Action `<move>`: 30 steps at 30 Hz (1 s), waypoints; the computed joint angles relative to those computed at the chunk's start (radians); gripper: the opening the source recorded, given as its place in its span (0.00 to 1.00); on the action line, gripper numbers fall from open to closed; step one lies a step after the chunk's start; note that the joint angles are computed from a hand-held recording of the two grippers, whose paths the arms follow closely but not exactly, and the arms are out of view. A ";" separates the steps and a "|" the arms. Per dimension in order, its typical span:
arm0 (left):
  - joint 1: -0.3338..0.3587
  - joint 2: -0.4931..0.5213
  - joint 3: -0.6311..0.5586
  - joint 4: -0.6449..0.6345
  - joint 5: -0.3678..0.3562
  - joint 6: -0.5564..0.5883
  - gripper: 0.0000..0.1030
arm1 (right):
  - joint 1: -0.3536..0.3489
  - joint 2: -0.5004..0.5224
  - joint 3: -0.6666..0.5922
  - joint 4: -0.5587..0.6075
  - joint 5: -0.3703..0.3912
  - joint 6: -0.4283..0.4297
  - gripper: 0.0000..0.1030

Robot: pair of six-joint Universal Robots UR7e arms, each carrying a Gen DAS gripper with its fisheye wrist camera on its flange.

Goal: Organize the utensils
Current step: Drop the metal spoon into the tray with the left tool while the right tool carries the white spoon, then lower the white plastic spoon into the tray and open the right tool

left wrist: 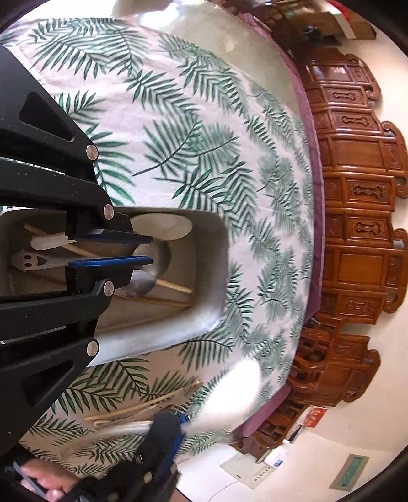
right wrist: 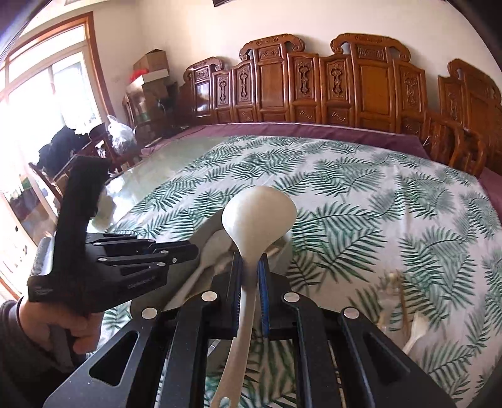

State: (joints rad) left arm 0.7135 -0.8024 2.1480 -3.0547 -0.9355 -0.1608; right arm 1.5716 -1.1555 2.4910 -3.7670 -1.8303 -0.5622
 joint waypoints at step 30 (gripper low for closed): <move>0.027 -0.096 0.031 -0.069 0.054 0.030 0.07 | -0.003 0.190 -0.157 0.142 0.031 0.112 0.14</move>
